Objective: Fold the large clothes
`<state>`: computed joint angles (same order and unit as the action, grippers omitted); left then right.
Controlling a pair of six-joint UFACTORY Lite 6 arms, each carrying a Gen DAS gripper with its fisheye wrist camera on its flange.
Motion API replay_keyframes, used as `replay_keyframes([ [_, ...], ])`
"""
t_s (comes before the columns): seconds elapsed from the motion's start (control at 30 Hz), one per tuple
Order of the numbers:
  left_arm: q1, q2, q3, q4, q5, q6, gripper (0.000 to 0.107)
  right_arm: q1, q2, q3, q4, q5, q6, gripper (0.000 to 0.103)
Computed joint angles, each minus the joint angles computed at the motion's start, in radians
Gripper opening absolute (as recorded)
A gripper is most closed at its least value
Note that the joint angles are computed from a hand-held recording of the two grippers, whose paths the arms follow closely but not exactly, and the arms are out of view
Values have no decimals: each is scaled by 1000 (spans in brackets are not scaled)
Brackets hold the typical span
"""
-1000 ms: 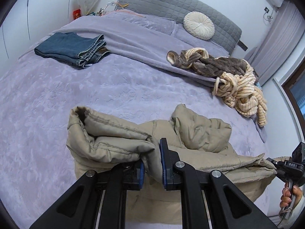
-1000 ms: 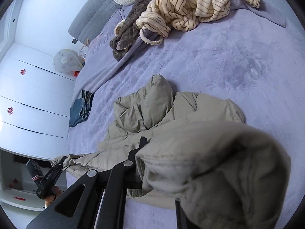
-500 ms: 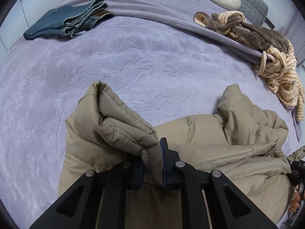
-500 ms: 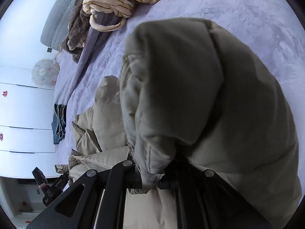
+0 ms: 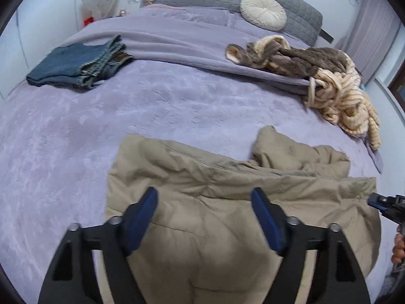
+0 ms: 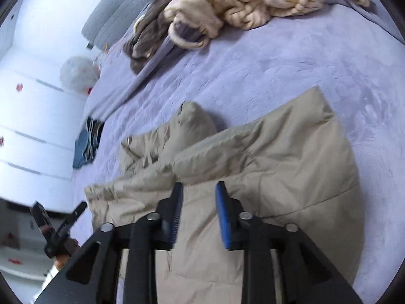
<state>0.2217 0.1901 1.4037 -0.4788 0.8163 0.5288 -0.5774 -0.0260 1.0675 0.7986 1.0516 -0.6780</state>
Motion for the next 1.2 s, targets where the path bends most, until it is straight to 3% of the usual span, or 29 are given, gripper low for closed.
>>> replay_keyframes([
  [0.07, -59, -6, -51, -10, -23, 22, 42, 71, -12, -51, -29, -52, -41, 20],
  [0.17, -180, 10, -125, 76, -154, -89, 40, 204, 19, -109, -51, -221, -31, 19],
  [0.27, -236, 94, -128, 152, -272, -213, 40, 239, 96, -113, -38, -341, -37, 2],
  [0.33, -244, 155, -90, 174, -294, -247, 40, 226, 183, -62, -2, -349, -62, 0],
  [0.47, -215, 209, 8, 190, -243, -245, 40, 177, 229, 15, -11, -276, -69, 0],
  [0.67, -66, 269, 93, 317, -257, -293, 41, 40, 283, 142, -175, -316, 26, 0],
  [0.77, -10, 357, 147, 266, -245, -263, 41, -34, 361, 173, -134, -311, 29, 0],
  [0.93, -50, 441, 200, 349, -264, -367, 42, -28, 429, 179, -91, -379, 38, 0],
  [1.03, -61, 441, 223, 396, -232, -428, 42, -19, 424, 207, -141, -357, 106, 0],
  [1.13, -48, 382, 201, 388, -198, -411, 43, -18, 370, 202, -161, -314, 138, 18],
  [1.2, -38, 319, 162, 375, -178, -375, 53, -35, 303, 168, -137, -277, 106, 48],
])
